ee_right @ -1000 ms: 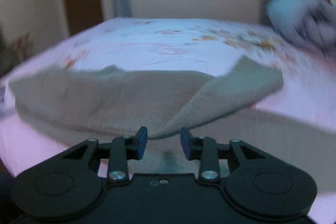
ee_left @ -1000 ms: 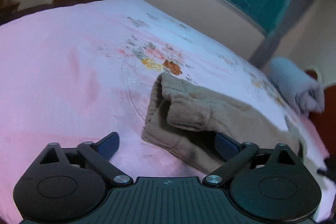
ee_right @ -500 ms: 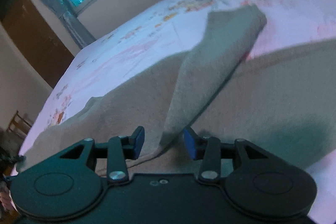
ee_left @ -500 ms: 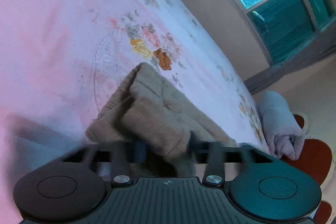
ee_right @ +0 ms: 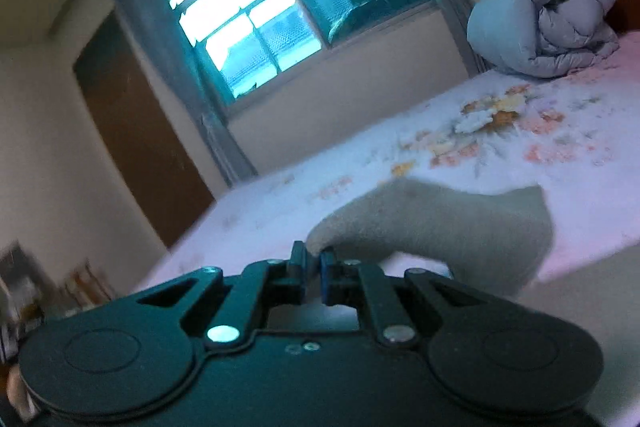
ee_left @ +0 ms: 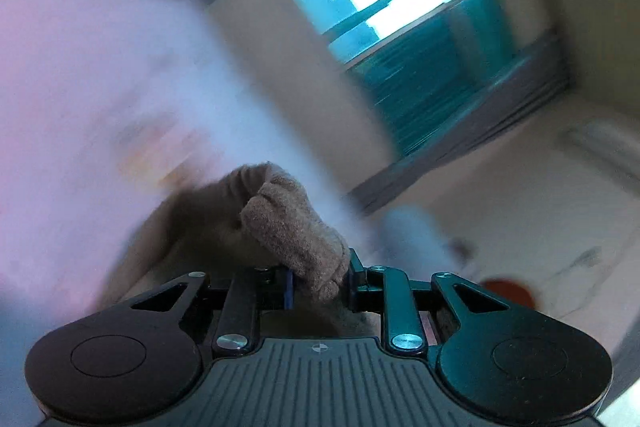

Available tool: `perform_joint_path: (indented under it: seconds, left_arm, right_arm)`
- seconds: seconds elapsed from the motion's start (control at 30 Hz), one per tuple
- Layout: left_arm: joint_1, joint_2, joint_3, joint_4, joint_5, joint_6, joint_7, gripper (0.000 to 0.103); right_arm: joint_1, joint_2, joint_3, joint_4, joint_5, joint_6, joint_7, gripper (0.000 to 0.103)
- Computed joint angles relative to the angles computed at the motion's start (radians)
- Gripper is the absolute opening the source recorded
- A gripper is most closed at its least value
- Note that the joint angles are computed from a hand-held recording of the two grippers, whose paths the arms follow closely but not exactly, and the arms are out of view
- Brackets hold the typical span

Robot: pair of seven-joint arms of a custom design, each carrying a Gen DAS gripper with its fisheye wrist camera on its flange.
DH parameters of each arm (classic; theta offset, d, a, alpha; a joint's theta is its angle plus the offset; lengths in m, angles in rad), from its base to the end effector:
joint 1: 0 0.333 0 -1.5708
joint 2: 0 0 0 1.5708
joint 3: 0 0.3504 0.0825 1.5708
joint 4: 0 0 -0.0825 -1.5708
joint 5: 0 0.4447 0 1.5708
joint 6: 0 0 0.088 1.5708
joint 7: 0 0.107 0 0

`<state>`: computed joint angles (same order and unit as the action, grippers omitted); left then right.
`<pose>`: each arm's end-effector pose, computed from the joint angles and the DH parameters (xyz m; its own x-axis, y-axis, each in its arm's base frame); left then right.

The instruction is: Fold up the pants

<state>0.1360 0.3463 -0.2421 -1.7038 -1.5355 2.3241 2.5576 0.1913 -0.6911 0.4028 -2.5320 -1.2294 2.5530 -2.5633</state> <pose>0.7458 -0.0776 0.4469 -0.3494 -0.4968 0.7944 -0.7752 -0.3229 -0.5429 0.3452 0.2737 0.5560 -0.2939 -0.8516 -0.4339 -0.1668 0.4927 -0.8541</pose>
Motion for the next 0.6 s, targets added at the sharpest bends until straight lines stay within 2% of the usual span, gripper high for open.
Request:
perform_joint_path:
  seconds: [0.03, 0.07, 0.1, 0.13, 0.17, 0.2, 0.27, 0.4, 0.47, 0.5, 0.53, 0.6]
  left_arm:
    - [-0.027, 0.012, 0.027, -0.001, 0.158, 0.024, -0.127, 0.024]
    - [-0.05, 0.023, 0.052, -0.017, 0.253, 0.028, -0.203, 0.022]
    - [-0.039, 0.027, 0.043, -0.028, 0.279, 0.021, -0.216, 0.022]
    - [-0.019, 0.016, 0.022, -0.049, 0.233, 0.034, -0.185, 0.022]
    - [-0.014, 0.007, 0.01, -0.058, 0.218, 0.051, -0.186, 0.022]
    - [-0.014, 0.004, 0.006, -0.057, 0.221, 0.062, -0.188, 0.022]
    - [-0.026, 0.012, 0.008, -0.038, 0.264, 0.076, -0.207, 0.022]
    - [-0.028, 0.012, 0.003, -0.018, 0.308, 0.082, -0.195, 0.023]
    - [-0.033, 0.0, 0.005, -0.021, 0.303, 0.092, -0.15, 0.023]
    - [-0.046, -0.004, 0.013, -0.024, 0.36, 0.12, -0.144, 0.023]
    - [-0.058, -0.007, 0.018, -0.028, 0.43, 0.141, -0.165, 0.023]
    - [-0.049, -0.003, 0.008, -0.04, 0.41, 0.15, -0.166, 0.023]
  right_arm:
    - [0.046, 0.022, -0.026, -0.028, 0.081, 0.007, -0.05, 0.0]
    - [0.112, 0.068, -0.086, -0.053, 0.232, 0.018, -0.141, 0.0]
    - [0.143, 0.105, -0.118, -0.085, 0.347, 0.031, -0.163, 0.0]
    - [0.14, 0.108, -0.115, -0.106, 0.392, 0.056, -0.132, 0.0]
    - [0.102, 0.097, -0.077, -0.113, 0.366, 0.072, -0.077, 0.0]
    - [0.089, 0.098, -0.06, -0.1, 0.352, 0.058, -0.083, 0.0]
    - [0.096, 0.118, -0.065, -0.078, 0.364, 0.038, -0.136, 0.0]
    - [0.091, 0.093, -0.07, -0.105, 0.386, 0.06, -0.132, 0.0]
    - [0.073, 0.069, -0.04, -0.104, 0.368, 0.048, -0.106, 0.0]
    - [0.055, 0.075, -0.031, -0.084, 0.354, 0.047, -0.107, 0.0]
    - [0.066, 0.085, -0.032, -0.074, 0.371, 0.023, -0.131, 0.0]
    - [0.111, 0.142, -0.099, -0.058, 0.473, 0.01, -0.232, 0.0]
